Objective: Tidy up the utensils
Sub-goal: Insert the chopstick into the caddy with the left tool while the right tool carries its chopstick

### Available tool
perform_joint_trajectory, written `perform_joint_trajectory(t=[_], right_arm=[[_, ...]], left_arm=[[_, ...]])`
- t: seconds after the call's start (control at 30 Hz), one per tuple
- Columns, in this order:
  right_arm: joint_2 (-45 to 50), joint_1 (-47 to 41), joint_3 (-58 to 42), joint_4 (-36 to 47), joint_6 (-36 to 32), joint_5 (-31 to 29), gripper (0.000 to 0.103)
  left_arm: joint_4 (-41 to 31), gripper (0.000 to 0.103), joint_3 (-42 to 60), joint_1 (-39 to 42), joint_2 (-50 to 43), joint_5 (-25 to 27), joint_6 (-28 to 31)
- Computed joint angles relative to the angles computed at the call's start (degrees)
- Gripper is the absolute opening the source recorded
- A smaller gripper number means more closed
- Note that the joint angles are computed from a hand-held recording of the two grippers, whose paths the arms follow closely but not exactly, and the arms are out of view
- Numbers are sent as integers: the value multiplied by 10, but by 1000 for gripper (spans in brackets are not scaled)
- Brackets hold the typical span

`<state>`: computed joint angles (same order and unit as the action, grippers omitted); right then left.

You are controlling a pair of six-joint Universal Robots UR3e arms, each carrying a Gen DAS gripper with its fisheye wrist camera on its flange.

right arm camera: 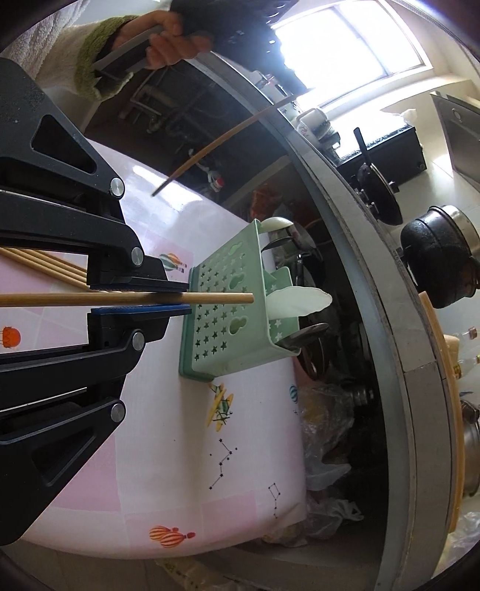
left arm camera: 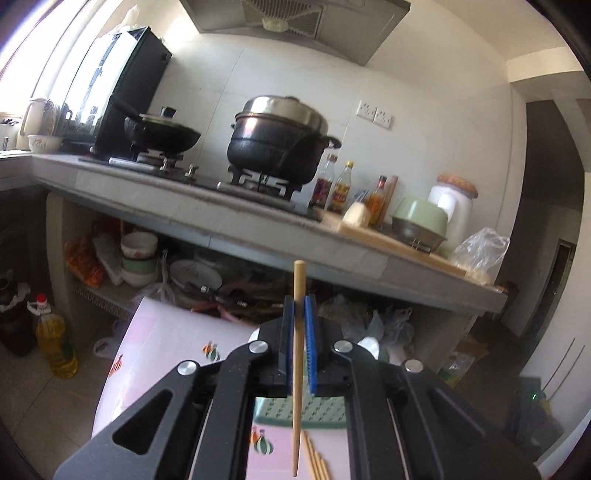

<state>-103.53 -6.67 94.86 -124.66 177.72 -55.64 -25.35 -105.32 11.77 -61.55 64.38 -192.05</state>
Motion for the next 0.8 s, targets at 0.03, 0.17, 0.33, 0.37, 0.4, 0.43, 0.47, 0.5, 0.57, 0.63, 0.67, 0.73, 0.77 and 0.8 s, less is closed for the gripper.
perform_joint_trajectory(t=[0.03,0.17,0.33,0.37,0.4,0.43,0.47,0.5,0.57,0.63,0.67,0.73,0.77,0.8], right_arm=[[-3,-2,3,0,1,0,4],[-14,-9,13,1,4,-1,4],[-33,-18,34,-15,21,-6,4],[-35,-19,39,-18,26,-7,4],[-38,-20,43,-21,31,-9,4],[-40,-21,47,-22,35,-10,4],[-42,-22,51,-21,37,-11,4],[-43,-23,52,-19,39,-12,4],[-46,-23,53,-15,40,-17,4],[-48,-23,53,-12,39,-23,4],[-49,-22,52,-11,39,-26,4],[-48,-21,50,-10,40,-32,4],[-48,-21,50,-10,41,-33,4],[-49,-21,50,-9,41,-34,4]], left_arm=[[18,5,28,-8,-25,3,-9],[69,5,144,-55,-133,51,-34],[90,5,273,-106,-279,93,-56],[92,5,294,-115,-306,101,-57],[97,5,313,-124,-333,111,-55],[100,5,327,-134,-356,124,-51],[104,5,342,-143,-379,138,-45],[112,5,351,-151,-401,148,-44],[119,5,366,-156,-441,149,-50],[127,5,363,-159,-467,151,-59],[131,5,361,-161,-478,154,-61],[143,5,351,-169,-494,165,-57],[145,5,345,-171,-499,166,-53],[150,5,334,-173,-501,167,-49]])
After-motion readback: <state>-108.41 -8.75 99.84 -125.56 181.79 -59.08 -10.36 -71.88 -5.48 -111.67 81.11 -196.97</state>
